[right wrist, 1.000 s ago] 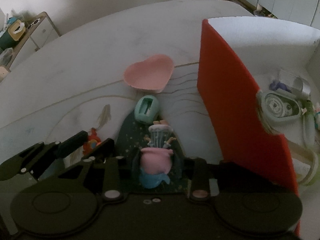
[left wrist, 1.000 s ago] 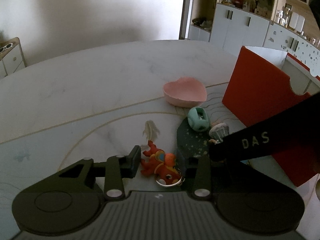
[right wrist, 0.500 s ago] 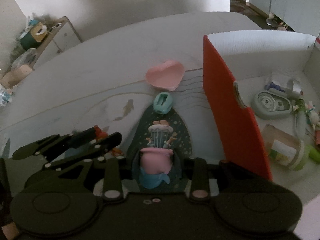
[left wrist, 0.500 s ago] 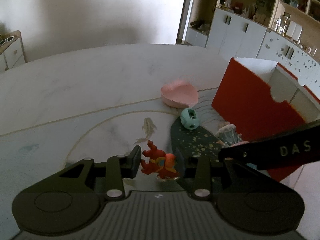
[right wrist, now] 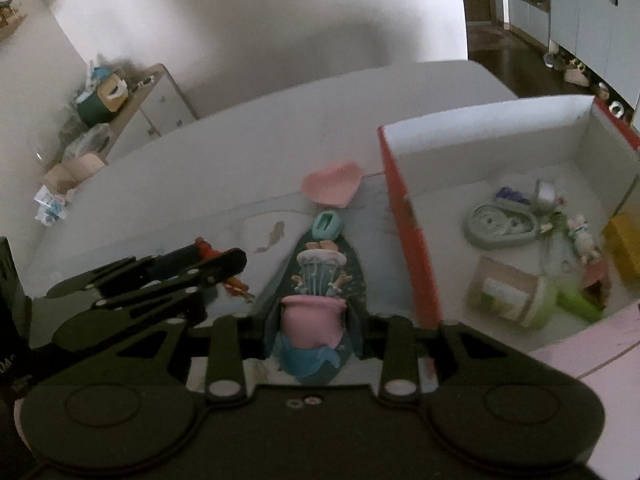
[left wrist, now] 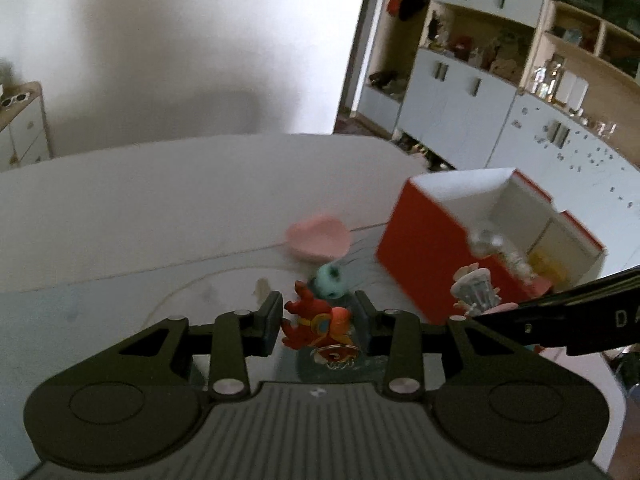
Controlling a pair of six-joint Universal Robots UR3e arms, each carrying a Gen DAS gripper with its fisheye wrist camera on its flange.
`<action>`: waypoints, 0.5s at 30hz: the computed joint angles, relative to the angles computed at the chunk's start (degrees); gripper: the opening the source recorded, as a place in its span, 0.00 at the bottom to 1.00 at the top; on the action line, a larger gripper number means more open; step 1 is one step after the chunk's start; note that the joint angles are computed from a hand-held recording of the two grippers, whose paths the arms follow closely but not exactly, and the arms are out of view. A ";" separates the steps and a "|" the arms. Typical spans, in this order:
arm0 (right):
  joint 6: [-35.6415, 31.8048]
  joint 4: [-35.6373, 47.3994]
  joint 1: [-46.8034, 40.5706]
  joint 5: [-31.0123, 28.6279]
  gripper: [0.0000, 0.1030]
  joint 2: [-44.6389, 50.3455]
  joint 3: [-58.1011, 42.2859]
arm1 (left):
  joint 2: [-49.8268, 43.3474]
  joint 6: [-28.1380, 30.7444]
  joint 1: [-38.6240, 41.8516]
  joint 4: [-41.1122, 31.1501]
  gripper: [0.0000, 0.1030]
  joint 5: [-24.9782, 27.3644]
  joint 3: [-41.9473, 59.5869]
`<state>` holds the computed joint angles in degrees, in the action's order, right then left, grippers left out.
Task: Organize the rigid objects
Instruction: 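Carry the pig figure and red fish toy with both tools into the red box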
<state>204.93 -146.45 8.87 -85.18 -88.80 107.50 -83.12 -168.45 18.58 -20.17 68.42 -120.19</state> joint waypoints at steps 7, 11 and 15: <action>-6.41 2.63 -7.91 5.02 0.33 -11.33 7.71 | 0.42 -4.96 -6.82 -4.94 0.36 3.72 6.34; -11.69 5.30 -14.13 9.13 0.33 -17.99 11.57 | -1.83 -8.65 -12.88 -5.69 0.36 7.71 11.02; -17.49 9.59 -21.10 13.80 0.33 -24.43 14.47 | -4.92 -11.38 -18.49 -5.89 0.36 11.84 15.60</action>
